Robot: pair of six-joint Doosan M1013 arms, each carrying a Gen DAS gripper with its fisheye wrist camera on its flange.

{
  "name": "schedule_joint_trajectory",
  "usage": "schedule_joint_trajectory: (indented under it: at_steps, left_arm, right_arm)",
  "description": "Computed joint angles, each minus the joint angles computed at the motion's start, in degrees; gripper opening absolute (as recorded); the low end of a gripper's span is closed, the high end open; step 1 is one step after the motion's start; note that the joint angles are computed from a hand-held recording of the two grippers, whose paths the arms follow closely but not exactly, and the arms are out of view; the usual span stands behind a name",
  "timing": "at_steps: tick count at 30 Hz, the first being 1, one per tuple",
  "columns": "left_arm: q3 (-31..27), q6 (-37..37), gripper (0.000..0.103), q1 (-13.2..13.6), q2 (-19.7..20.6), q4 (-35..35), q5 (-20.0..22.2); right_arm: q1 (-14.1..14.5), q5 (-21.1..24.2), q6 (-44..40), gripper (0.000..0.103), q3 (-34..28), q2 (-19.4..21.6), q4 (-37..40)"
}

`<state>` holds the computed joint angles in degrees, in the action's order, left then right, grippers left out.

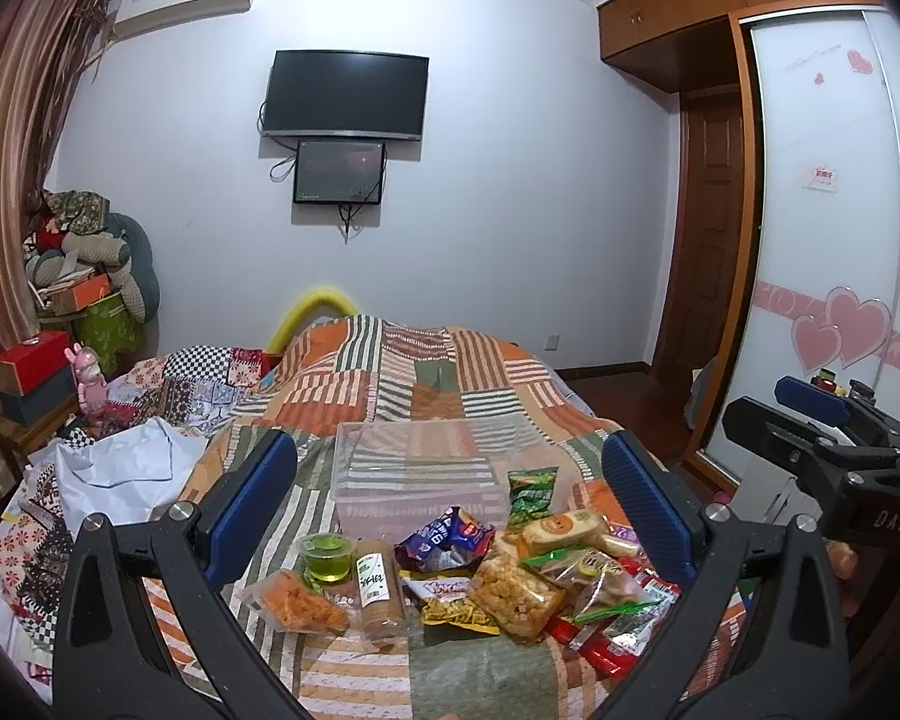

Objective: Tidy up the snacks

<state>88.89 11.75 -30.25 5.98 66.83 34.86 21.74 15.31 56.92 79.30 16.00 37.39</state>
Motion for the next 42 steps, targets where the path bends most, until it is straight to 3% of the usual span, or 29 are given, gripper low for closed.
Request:
schedule_joint_trajectory:
  at_steps: [4, 10, 11, 14, 18, 33, 42]
  left_arm:
    - [0.03, 2.64, 0.103, 1.25, 0.23, -3.32, -0.30]
    - [0.19, 7.40, 0.103, 3.64, 1.20, -9.30, 1.05]
    - [0.11, 8.99, 0.102, 4.25, 1.44, -11.24, 1.33]
    - [-0.42, 15.07, 0.083, 5.91, 2.38, -18.28, 2.16]
    - [-0.84, 20.15, 0.080, 8.29, 3.67, -27.39, 2.74]
    - [-1.40, 22.24, 0.078, 11.72, 7.81, -35.17, 8.04]
    - [-1.86, 22.90, 0.078, 13.10, 9.69, -38.06, 8.63]
  right_arm:
    - [0.25, 1.12, 10.94, 0.103, -1.24, 1.10, -11.36]
    - [-0.59, 5.86, 13.39, 0.103, -3.18, 3.11, -13.82]
    - [-0.63, 6.42, 13.81, 0.103, -3.35, 3.31, -14.43]
    - [-0.84, 9.17, 14.77, 0.103, -4.22, 4.21, -16.15]
    - [-0.80, 13.30, 17.39, 0.103, -5.89, 5.88, -19.20]
    - [-2.00, 29.10, 19.40, 0.091, -11.38, 10.99, -17.01]
    - [-2.73, 33.99, 18.25, 0.091, -12.93, 12.37, -10.84]
